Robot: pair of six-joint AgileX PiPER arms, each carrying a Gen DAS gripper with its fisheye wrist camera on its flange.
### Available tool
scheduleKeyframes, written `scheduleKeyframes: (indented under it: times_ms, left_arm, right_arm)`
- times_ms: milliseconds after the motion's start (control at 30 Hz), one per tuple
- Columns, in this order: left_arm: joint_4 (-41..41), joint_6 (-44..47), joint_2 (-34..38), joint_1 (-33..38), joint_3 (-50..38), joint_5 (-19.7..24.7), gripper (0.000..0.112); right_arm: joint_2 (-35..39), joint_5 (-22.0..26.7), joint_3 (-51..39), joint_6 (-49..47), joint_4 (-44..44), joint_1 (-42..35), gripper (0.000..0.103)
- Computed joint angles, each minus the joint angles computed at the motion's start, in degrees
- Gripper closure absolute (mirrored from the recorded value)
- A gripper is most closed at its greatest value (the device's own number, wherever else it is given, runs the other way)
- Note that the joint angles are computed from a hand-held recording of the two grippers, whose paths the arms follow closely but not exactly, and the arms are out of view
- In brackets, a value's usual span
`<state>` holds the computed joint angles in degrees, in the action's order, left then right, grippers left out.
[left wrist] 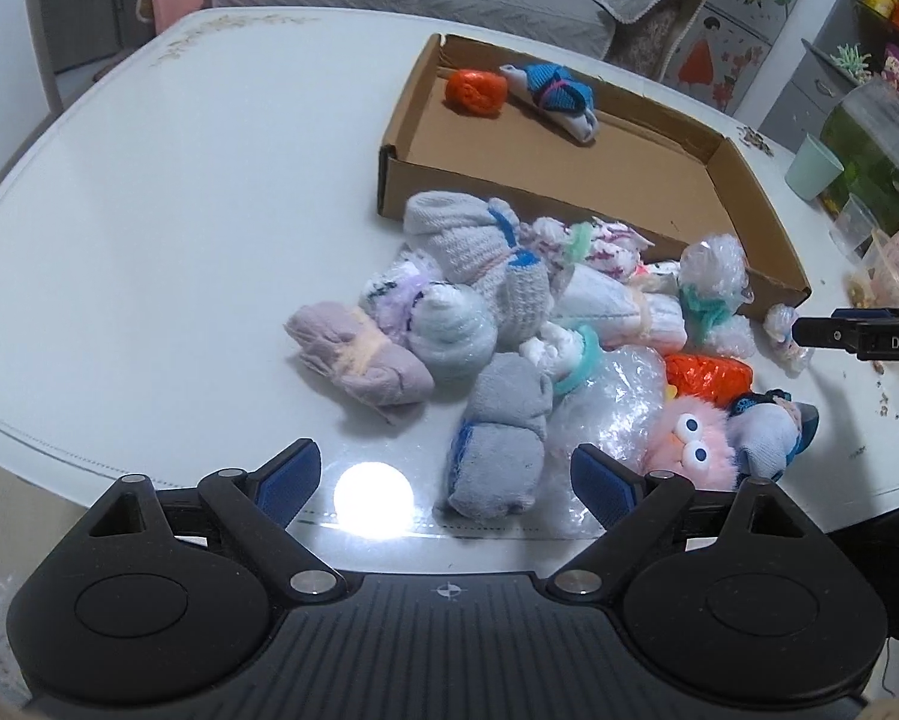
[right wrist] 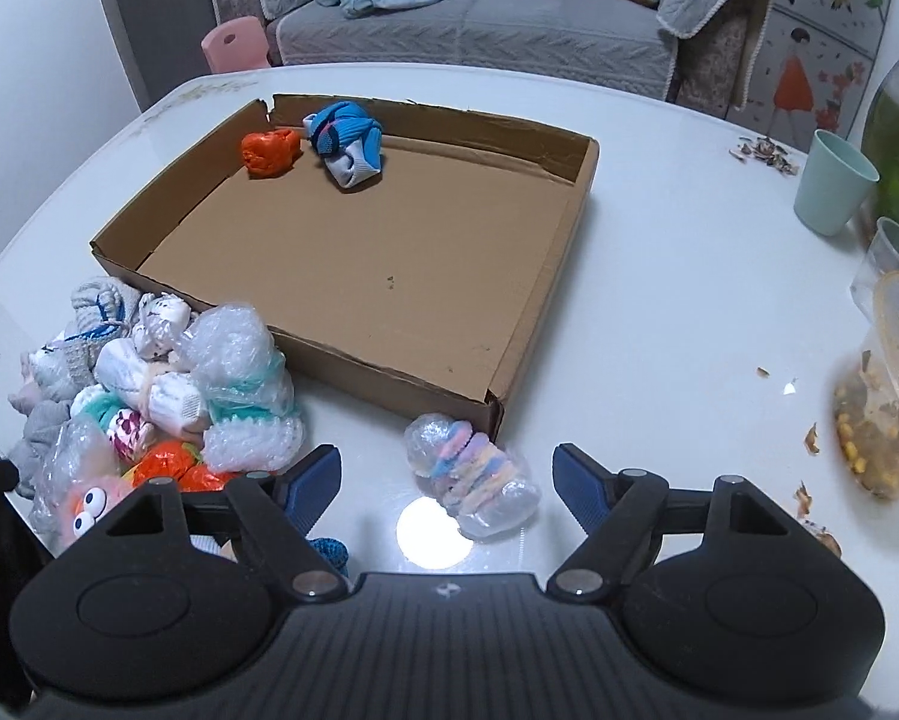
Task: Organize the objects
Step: 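Return both grippers to the pile beside the tray, then grasp the grey sock with the left gripper while the right grasps the wrapped striped roll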
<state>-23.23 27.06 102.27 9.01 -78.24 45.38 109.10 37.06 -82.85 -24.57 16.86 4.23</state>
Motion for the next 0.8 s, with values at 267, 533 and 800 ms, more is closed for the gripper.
scheduleKeyframes:
  times_ms: [267, 533, 800]
  left_arm:
    - [-1.35, 0.44, 2.59, -0.87, -1.9, 0.47, 0.027]
    - [-3.77, 2.85, 3.54, -0.67, -1.91, 0.04, 0.04]
    - [-1.16, 0.76, 4.68, -2.37, -2.15, -1.96, 0.035]
  right_arm:
    - [1.54, -0.3, 0.16, 0.51, -1.75, -0.16, 0.034]
    - [3.34, 2.97, -1.74, -0.07, -2.53, 0.14, 0.058]
    - [2.35, 3.25, -0.34, 0.9, -2.72, -0.05, 0.065]
